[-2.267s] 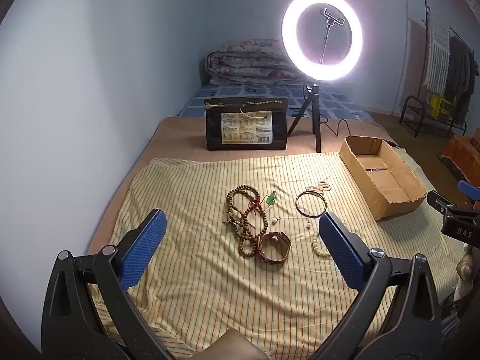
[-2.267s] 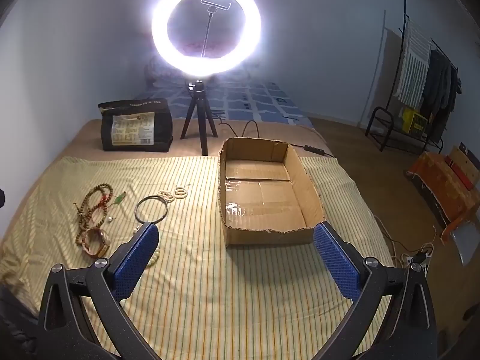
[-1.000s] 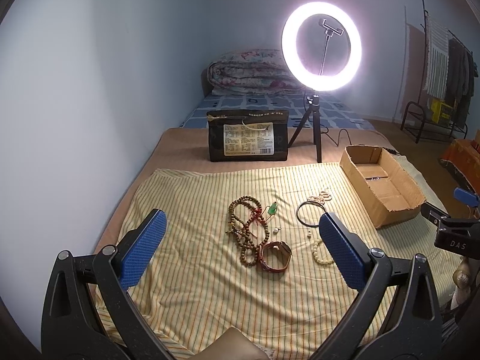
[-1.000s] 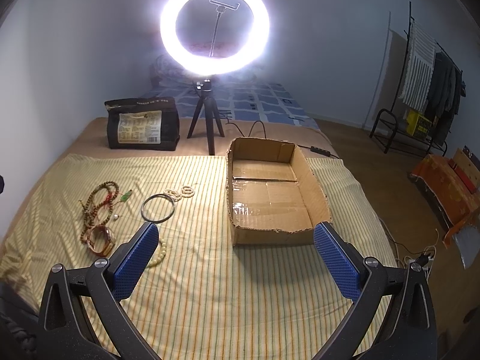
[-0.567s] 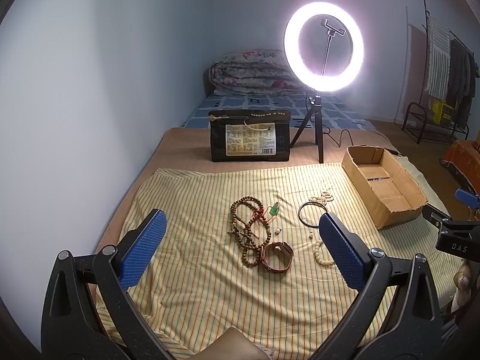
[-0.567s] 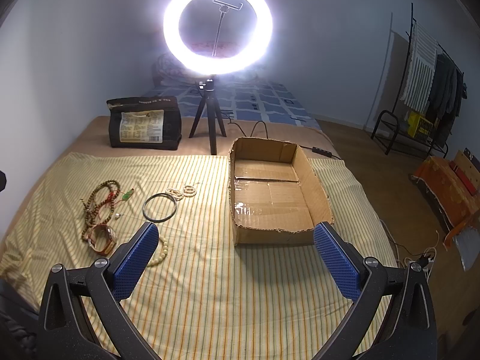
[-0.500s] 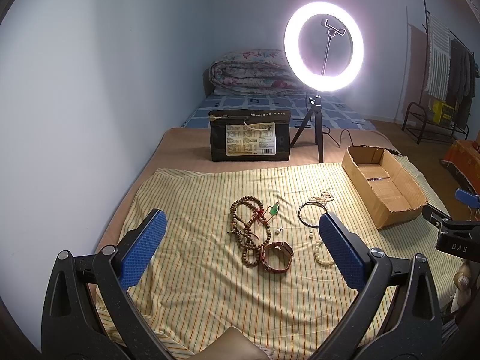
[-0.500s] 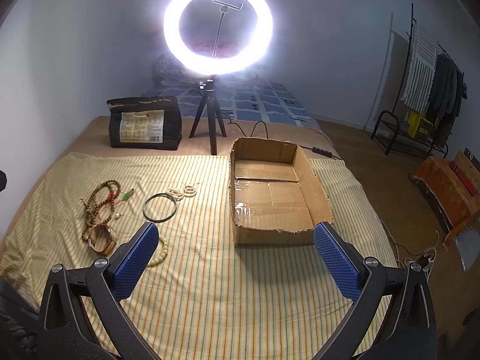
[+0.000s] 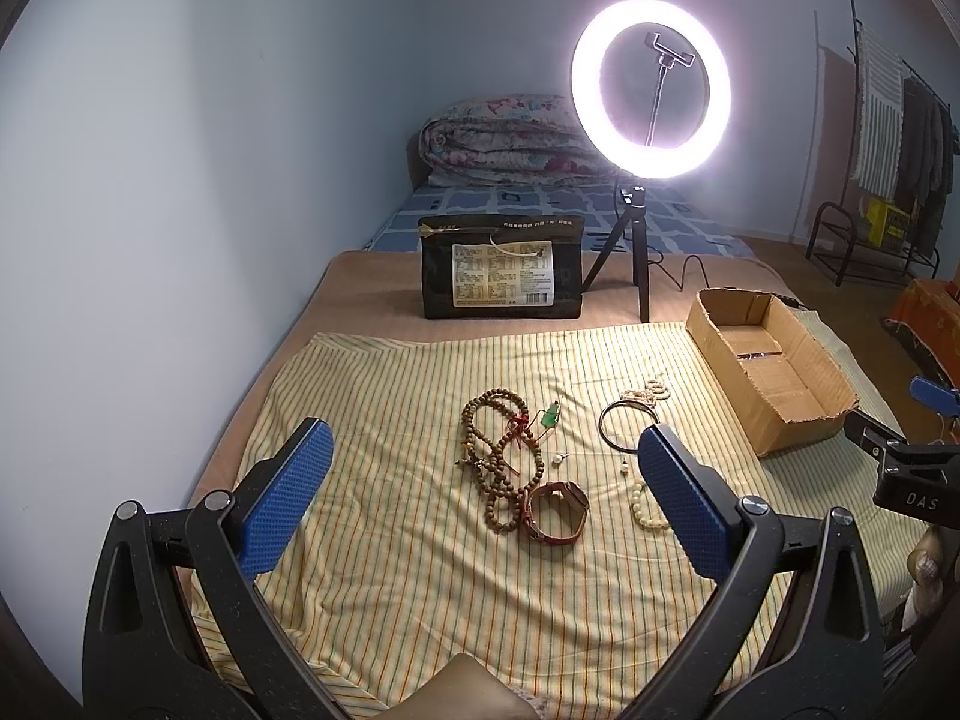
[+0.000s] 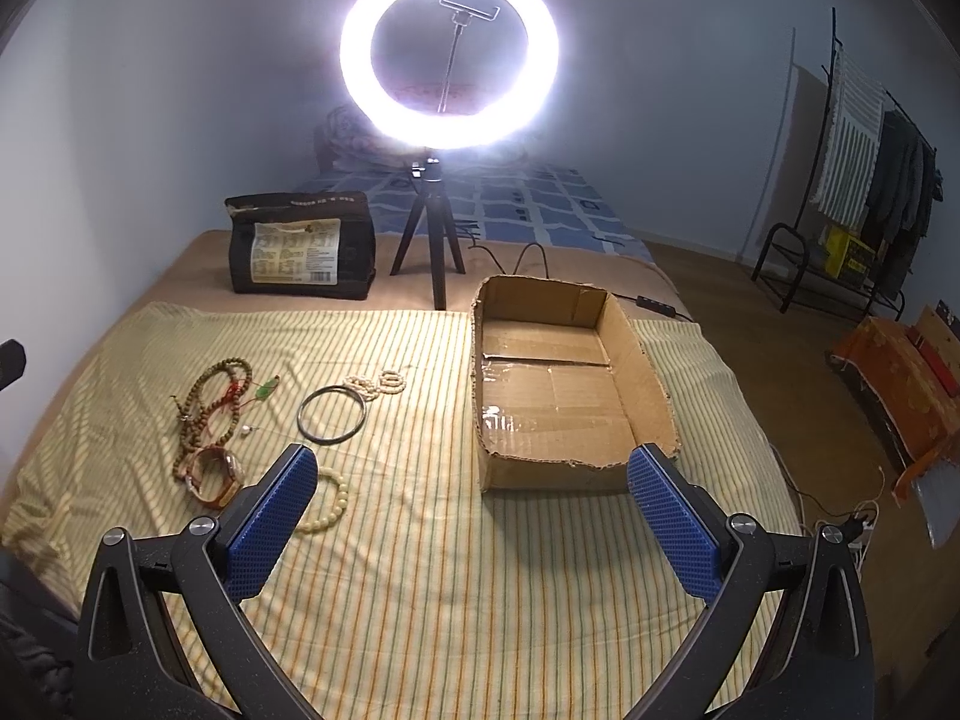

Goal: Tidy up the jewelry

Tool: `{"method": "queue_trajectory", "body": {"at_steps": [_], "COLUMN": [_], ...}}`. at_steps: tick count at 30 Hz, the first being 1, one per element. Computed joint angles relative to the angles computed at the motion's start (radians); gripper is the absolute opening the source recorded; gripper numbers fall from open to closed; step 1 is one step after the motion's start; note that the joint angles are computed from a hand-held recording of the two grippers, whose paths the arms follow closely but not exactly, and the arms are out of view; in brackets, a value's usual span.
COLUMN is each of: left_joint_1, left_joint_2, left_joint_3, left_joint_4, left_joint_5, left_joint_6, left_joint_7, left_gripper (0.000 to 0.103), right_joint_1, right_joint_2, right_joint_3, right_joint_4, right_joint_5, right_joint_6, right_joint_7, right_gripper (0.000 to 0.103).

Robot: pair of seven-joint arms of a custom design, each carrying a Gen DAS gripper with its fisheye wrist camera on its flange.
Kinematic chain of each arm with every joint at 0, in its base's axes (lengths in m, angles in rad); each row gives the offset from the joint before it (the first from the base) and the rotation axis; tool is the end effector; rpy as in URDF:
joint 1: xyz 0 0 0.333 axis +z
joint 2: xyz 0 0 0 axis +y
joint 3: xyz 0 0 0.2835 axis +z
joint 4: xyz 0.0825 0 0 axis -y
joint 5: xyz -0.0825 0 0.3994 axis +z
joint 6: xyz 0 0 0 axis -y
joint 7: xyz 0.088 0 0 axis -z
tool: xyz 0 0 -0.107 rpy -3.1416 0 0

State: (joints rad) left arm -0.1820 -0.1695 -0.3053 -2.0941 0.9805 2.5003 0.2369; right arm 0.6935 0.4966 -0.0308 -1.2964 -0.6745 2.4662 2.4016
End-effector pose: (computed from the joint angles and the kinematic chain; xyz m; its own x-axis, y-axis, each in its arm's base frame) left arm 0.4972 -0.2775 0.5159 0.1951 -0.9805 -0.0220 -0.5616 -0.0933 -0.8221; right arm 0.5879 0.4670 0.5063 0.1883 -0.9783 0.0863 -0.6207 -0.1867 -0.7615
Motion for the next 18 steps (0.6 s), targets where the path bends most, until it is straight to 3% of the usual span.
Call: {"method": "queue_trajectory", "body": {"at_steps": [18], "left_joint_1": [-0.010], "left_joint_2": [0.050], "left_joint_3": [0.020], "left_joint_4": [0.034], "left_joint_5": [-0.025], "left_joint_6": [-0.038], "left_joint_7": [0.025], "left_gripper": [0.103], "right_joint_1": [-0.008], "right_joint_2": [0.041], "right_joint_3": [0.004], "right_joint_4": [0.048], "right_joint_5": [0.042], "right_joint_6": [0.011], "right_joint_7": [-0.058], "right_gripper": [0.103]}}
